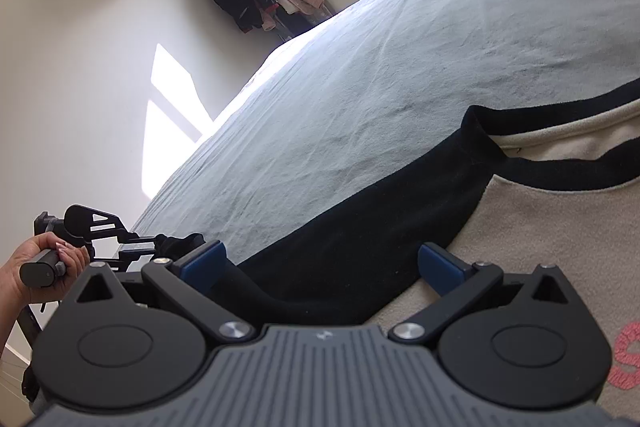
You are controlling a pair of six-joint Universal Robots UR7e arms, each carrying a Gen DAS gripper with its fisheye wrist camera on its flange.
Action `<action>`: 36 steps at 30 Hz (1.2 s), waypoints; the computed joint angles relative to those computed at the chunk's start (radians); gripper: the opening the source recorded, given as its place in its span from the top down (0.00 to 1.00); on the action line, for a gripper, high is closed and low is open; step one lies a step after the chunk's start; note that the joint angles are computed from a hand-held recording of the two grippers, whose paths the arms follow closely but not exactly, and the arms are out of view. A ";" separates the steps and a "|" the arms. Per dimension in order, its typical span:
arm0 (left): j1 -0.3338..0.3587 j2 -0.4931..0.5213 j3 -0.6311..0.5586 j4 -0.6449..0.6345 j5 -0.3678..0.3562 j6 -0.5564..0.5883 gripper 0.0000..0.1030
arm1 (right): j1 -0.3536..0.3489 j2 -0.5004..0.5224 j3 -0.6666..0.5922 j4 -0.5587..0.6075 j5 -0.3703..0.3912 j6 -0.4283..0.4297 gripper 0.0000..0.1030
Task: Fold clothes
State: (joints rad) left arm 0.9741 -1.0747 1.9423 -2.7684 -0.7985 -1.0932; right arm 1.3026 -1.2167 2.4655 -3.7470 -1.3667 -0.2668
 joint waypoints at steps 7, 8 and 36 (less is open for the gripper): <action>-0.056 0.032 -0.038 0.246 0.143 -0.031 0.57 | -0.003 0.000 0.002 -0.001 0.003 -0.002 0.00; -0.066 0.038 -0.037 0.259 0.170 -0.037 0.57 | -0.003 -0.001 0.002 0.000 0.004 -0.002 0.00; -0.004 0.136 -0.097 -0.215 -0.112 0.149 0.93 | -0.008 0.009 0.002 -0.014 0.009 -0.017 0.00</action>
